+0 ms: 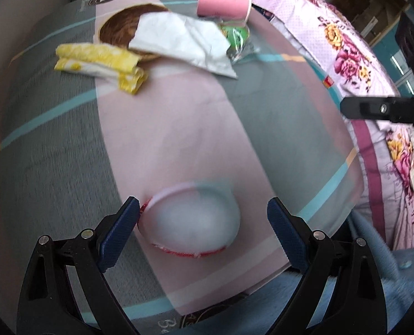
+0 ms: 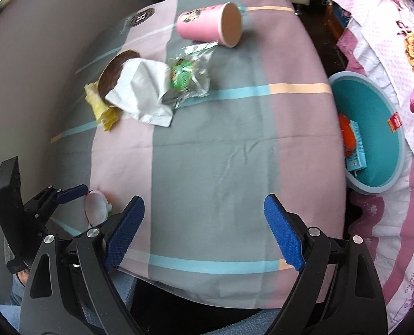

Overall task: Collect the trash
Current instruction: 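Grasp the clear plastic cup with the left tool while the right grasps the white tissue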

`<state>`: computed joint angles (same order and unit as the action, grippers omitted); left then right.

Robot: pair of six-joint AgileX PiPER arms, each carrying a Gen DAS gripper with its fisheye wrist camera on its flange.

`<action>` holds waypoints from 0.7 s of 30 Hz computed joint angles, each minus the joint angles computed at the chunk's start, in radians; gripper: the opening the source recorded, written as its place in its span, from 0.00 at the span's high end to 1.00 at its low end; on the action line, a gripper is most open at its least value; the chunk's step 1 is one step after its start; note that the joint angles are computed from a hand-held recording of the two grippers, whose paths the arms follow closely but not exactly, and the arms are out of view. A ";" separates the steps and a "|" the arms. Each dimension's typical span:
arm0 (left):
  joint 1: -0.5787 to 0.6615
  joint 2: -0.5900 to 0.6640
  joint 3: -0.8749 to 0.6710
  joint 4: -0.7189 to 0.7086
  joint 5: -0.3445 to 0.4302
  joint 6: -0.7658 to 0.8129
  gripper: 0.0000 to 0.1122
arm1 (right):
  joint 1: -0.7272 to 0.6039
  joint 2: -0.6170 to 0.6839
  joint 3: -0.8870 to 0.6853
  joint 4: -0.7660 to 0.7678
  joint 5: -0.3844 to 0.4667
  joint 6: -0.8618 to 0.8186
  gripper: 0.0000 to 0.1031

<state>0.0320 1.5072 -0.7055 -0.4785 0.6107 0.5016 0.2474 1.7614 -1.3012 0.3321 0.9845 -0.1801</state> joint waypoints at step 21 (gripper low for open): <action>0.011 -0.002 0.038 0.014 -0.095 0.036 0.57 | -0.012 0.043 0.002 0.043 -0.004 -0.032 0.19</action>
<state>0.0427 1.5049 -0.6672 -0.4645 0.5161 0.5380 0.2358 1.8045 -1.2991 0.3754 0.9805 -0.2121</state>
